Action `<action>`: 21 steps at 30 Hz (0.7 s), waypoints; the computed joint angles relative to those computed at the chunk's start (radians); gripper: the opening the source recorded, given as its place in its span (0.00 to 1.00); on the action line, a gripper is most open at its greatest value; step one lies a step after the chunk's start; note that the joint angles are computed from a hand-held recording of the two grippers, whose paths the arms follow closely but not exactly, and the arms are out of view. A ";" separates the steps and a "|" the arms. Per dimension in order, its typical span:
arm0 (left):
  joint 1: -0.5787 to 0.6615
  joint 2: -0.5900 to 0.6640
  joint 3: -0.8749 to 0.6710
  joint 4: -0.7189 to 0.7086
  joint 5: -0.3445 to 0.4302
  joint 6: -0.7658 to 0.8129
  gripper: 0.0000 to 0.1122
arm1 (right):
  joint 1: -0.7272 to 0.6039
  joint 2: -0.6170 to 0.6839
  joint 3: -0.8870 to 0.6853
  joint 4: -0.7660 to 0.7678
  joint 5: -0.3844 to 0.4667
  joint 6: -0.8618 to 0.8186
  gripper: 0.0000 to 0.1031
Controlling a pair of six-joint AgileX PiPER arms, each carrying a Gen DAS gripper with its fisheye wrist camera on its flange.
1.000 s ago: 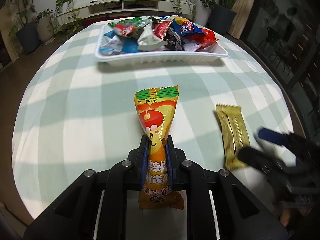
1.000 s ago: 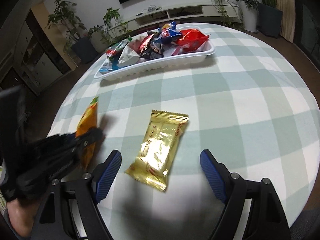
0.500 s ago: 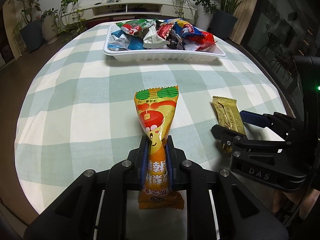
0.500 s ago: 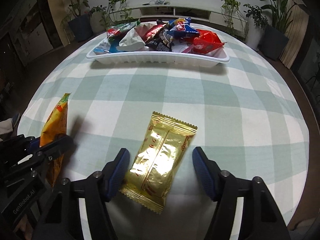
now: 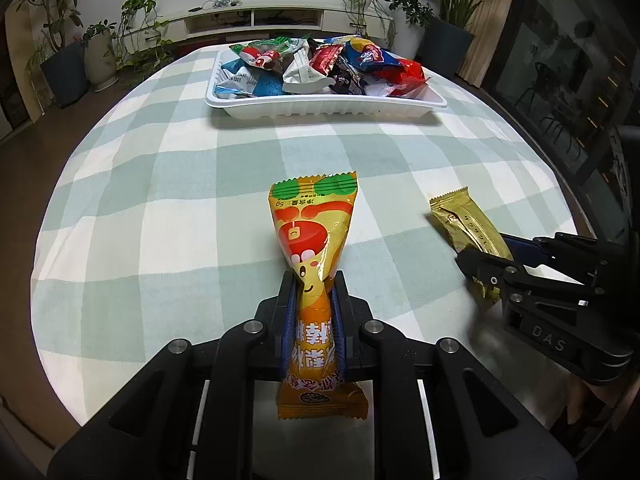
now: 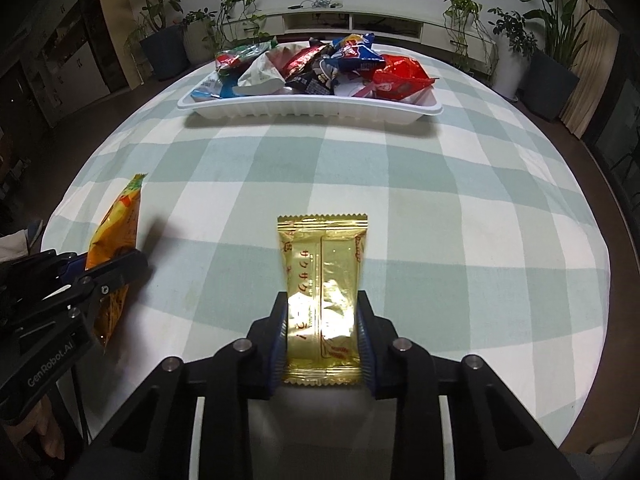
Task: Organize snacks
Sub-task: 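Grasp the gold bar with the right tool while the left tool holds the stick packet, then carry the stick packet into the tray with the left tool while the right tool carries the gold bar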
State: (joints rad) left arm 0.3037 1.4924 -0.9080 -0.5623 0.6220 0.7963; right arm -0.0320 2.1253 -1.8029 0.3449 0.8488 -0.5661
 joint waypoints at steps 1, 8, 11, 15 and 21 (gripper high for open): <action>0.001 -0.002 0.002 -0.001 0.000 0.002 0.13 | -0.005 -0.003 0.005 0.011 0.003 -0.006 0.32; 0.007 -0.010 0.010 -0.007 0.000 0.011 0.13 | -0.044 -0.041 0.064 0.112 0.015 -0.075 0.31; 0.009 -0.014 0.014 -0.012 0.002 0.017 0.13 | -0.062 -0.063 0.087 0.155 0.014 -0.108 0.31; 0.010 -0.025 0.022 -0.018 0.003 0.023 0.13 | -0.075 -0.081 0.101 0.183 0.020 -0.130 0.31; 0.014 -0.033 0.029 -0.025 0.005 0.030 0.13 | -0.090 -0.090 0.112 0.223 0.039 -0.151 0.31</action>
State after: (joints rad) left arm 0.3175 1.4591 -0.8792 -0.5875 0.6267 0.8259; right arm -0.1223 2.0355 -1.6908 0.5679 0.8878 -0.7176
